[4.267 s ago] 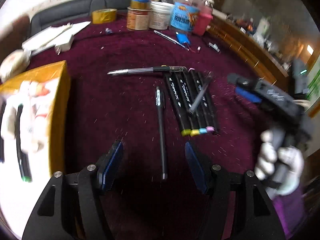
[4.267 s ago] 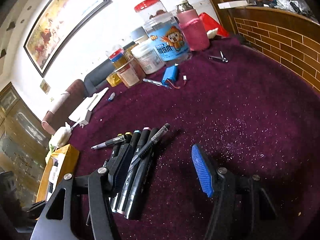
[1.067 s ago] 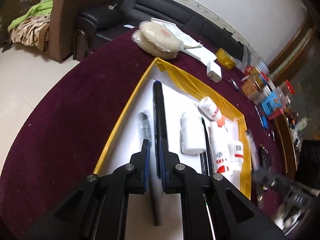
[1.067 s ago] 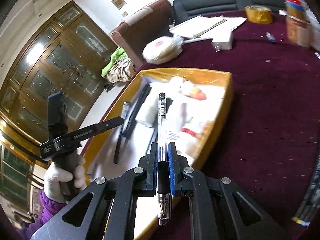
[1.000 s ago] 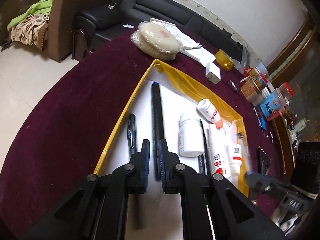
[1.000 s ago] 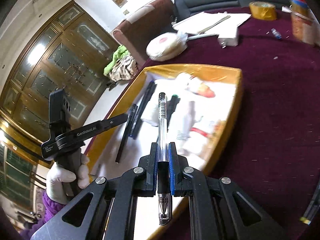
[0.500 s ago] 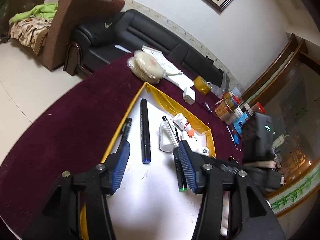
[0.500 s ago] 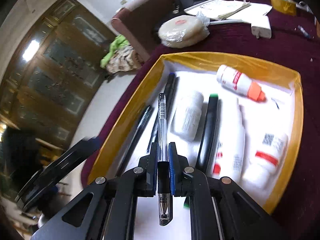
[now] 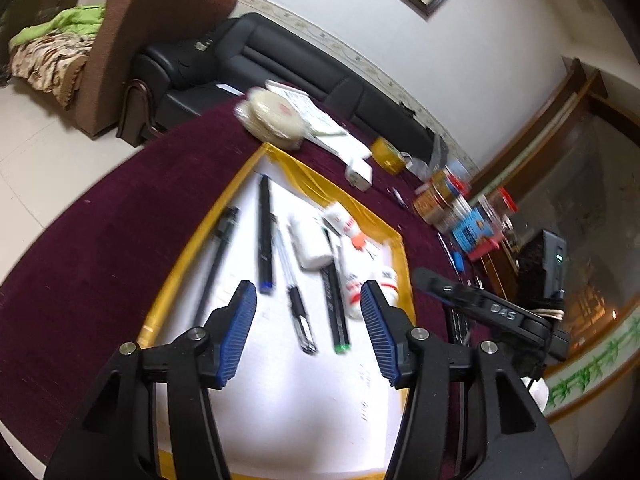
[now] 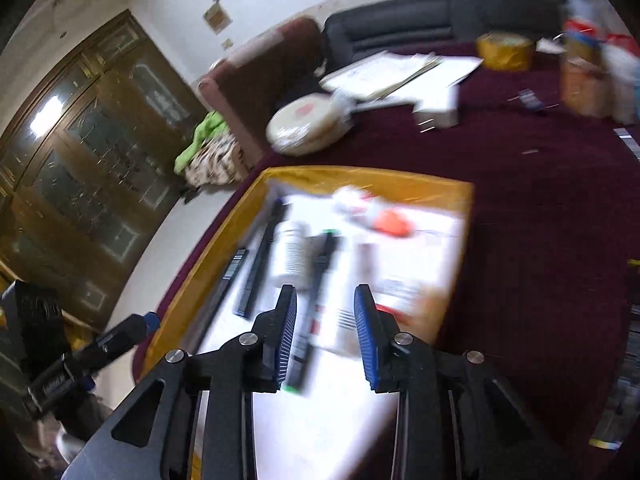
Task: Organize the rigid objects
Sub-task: 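Return both grippers to the markers and grasp a yellow-capped marker with the left gripper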
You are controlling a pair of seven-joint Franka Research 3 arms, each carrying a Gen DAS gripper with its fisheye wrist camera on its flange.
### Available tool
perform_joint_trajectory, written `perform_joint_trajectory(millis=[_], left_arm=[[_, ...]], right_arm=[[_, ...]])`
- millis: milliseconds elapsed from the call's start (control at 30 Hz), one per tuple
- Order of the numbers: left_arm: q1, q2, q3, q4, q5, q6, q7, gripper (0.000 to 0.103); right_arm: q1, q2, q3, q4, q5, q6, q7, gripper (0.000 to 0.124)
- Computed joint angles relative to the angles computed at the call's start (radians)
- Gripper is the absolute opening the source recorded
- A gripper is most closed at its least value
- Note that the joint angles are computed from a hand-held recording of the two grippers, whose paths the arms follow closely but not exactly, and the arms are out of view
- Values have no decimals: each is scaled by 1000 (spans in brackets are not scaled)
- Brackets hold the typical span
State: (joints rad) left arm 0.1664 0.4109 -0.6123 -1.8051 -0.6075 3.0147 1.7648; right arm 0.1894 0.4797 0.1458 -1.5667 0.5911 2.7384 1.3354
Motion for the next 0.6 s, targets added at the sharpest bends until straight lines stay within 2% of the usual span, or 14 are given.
perform_joint_trajectory(millis=[33, 100, 167, 233, 367, 500, 533, 600], left_arm=[[-1, -4, -4, -3, 2, -4, 3, 53], [-15, -8, -11, 1, 10, -18, 12, 53], [-32, -13, -15, 4, 15, -26, 27, 53], [-76, -15, 3, 13, 44, -35, 24, 54], [-194, 7, 69, 60, 145, -74, -36, 59], [-314, 62, 132, 152, 270, -159, -116, 59], [-350, 81, 153, 184, 310, -185, -140, 59], [-411, 121, 185, 251, 384, -239, -180, 59]], right_arm=[[-4, -55, -14, -83, 45, 50, -48, 32], [-45, -132, 4, -207, 69, 141, -82, 41], [-60, -199, -15, -313, 94, 221, -98, 43], [-84, -250, -31, -396, 126, 275, -111, 43], [-135, -299, -57, -487, 194, 340, -132, 43], [-169, -299, -75, -530, 217, 399, -151, 43], [-189, -297, -59, -531, 238, 403, -174, 43], [-261, -285, 14, -518, 366, 403, -298, 43]])
